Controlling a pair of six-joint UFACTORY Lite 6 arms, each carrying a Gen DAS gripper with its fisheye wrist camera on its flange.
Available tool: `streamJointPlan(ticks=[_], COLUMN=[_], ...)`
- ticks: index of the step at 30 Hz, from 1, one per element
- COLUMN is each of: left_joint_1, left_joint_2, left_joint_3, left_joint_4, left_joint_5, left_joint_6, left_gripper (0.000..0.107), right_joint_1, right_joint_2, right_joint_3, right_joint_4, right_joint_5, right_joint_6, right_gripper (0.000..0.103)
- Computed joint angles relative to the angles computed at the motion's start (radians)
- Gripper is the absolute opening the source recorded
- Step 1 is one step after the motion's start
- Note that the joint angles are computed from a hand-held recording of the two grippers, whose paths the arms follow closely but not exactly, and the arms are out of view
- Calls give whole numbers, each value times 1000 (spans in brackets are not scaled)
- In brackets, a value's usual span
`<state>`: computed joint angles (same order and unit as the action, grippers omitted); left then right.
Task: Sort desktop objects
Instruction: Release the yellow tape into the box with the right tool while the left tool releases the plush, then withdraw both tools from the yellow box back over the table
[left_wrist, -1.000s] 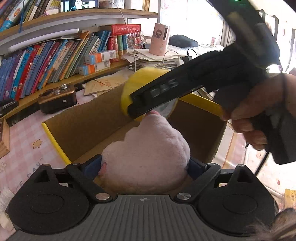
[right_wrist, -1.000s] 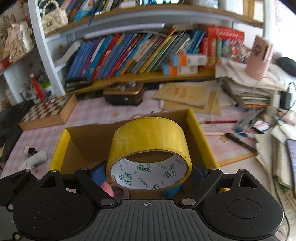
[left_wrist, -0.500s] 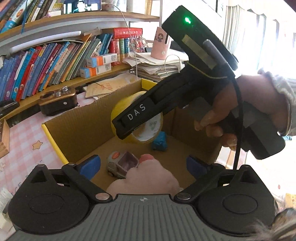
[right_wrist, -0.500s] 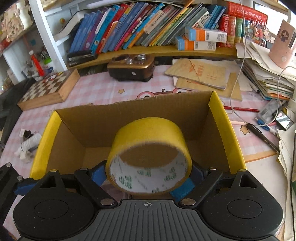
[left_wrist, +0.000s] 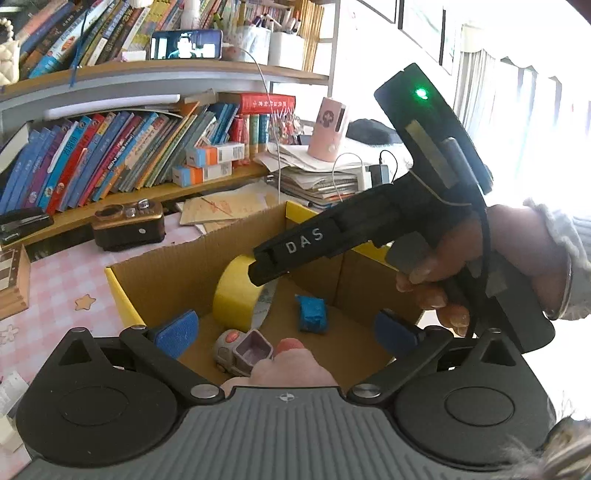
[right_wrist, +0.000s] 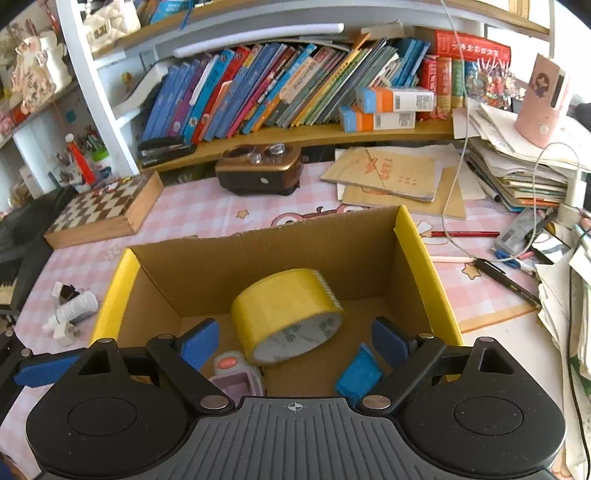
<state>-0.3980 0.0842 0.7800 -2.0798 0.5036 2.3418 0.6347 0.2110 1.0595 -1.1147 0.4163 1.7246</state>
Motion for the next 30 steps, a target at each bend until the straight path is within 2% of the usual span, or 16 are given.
streamJointPlan(ticks=[7, 12, 15, 20, 24, 30], left_joint_1=[26, 72, 106, 168, 236, 358], left_joint_2=[-115, -228, -300, -416, -527, -703], left_joint_3=[-94, -174, -224, -303, -380, -479], left_joint_4=[35, 98, 125, 162, 225, 410], left_joint_5=[18, 35, 40, 47, 63, 112], left_joint_6=[-36, -103, -136, -176, -231, -420], left_gripper=[103, 103, 103, 103, 103, 103], right_joint_1=[96, 198, 281, 457, 580, 738], right_joint_2=[-92, -175, -212, -234, -247, -244], right_joint_3=[-74, -137, -162, -179, -197, -207], right_joint_4=[-67, -97, -107, -88, -56, 19], right_joint_5=[99, 214, 328, 580, 721, 875], right_joint_6=[153, 276, 331, 380, 453, 570], right_gripper=[92, 92, 92, 94, 94, 95])
